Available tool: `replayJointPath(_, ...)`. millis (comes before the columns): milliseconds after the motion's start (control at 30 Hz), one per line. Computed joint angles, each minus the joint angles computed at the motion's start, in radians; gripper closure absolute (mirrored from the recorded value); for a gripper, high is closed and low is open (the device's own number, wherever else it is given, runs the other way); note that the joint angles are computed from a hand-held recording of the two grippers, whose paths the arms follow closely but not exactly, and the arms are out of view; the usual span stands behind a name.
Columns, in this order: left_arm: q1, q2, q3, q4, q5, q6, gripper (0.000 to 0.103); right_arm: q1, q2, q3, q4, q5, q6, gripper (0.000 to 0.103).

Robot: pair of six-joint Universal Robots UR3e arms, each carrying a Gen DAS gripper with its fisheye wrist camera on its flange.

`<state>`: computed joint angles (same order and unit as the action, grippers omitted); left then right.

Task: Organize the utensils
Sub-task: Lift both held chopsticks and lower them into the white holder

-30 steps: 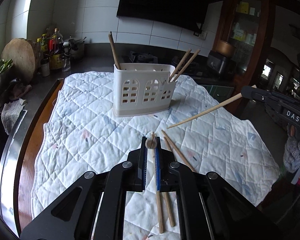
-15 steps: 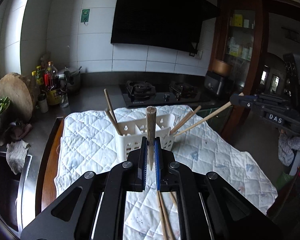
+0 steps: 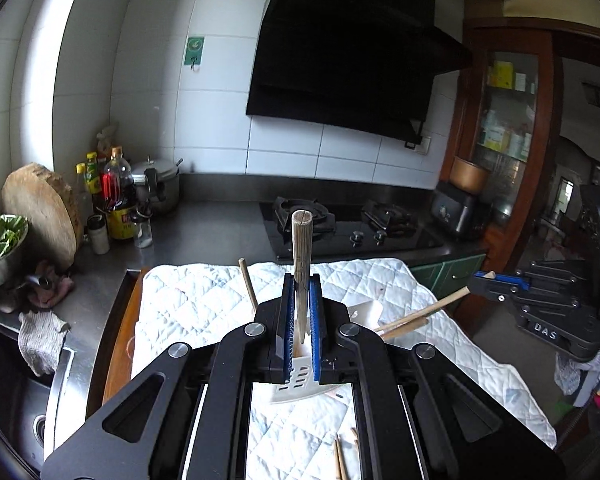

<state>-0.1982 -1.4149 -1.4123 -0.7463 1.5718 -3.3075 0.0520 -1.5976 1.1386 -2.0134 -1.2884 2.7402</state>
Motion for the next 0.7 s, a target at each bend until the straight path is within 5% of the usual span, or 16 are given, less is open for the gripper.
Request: replayJointPath(700, 0.073, -0.192, 0.049, -0.079, -0.107, 0.015, 0.097, 0.037, 0.158, -0.081, 0.018, -0.065, 0.032, 0.096)
